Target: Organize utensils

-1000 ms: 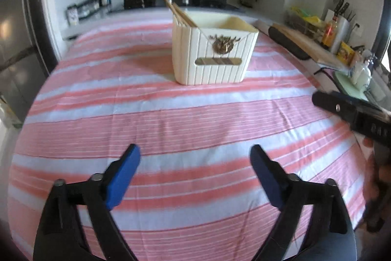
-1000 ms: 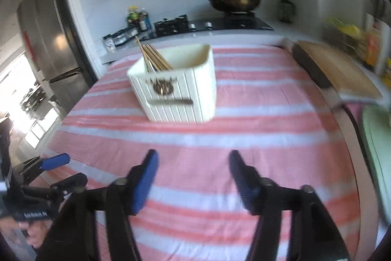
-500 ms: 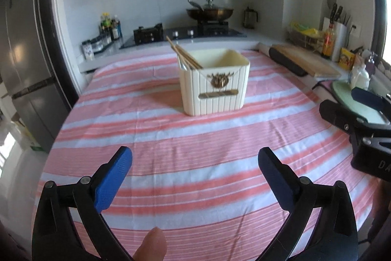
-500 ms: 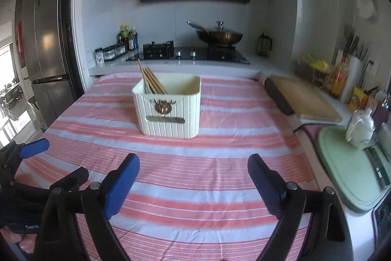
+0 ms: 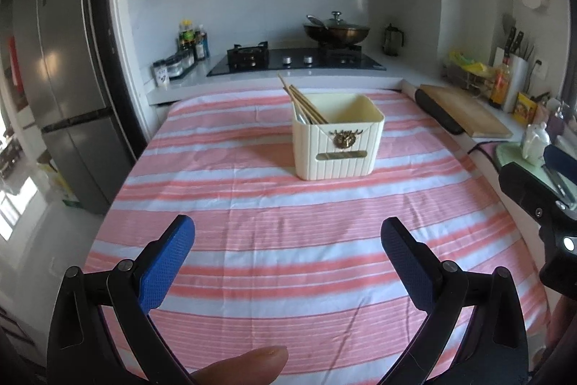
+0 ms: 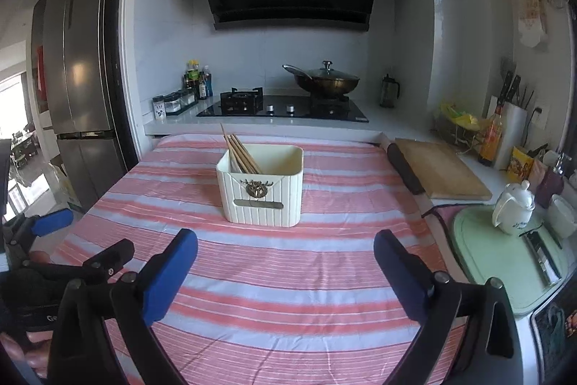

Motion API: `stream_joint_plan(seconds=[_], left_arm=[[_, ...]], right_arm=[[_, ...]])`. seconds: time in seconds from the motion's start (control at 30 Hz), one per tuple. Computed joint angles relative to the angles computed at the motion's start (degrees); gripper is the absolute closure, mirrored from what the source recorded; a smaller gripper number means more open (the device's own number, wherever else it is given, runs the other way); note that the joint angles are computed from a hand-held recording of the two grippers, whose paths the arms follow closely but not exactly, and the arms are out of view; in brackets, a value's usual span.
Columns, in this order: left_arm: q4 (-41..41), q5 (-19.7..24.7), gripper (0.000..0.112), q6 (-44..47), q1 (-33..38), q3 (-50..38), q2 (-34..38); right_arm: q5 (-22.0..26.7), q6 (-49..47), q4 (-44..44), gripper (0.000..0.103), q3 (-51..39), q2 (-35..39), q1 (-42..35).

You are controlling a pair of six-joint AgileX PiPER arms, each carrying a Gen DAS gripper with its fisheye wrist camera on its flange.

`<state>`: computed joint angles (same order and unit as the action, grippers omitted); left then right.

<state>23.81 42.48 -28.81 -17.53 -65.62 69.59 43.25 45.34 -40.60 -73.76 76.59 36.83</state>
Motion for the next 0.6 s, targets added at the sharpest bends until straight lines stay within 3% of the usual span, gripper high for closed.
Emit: stream_joint_plan(seconds=[0.2, 0.37, 0.6], left_arm=[[-5.87, -1.29, 0.010, 4.67, 2.43, -0.03, -2.02], [0.67, -0.48, 0.010, -1.20, 0.75, 0.39, -2.32], [2.87, -0.22, 0.010, -3.31, 0.57, 0.99, -2.09]], right_arm=[[1.35, 0.94, -1.80, 0.003, -0.83, -1.02, 2.01], [2.30, 1.40, -2.71, 0.003, -0.88, -1.56, 3.10], [2.81, 2.00, -3.50, 0.003, -0.58, -1.49, 3.65]])
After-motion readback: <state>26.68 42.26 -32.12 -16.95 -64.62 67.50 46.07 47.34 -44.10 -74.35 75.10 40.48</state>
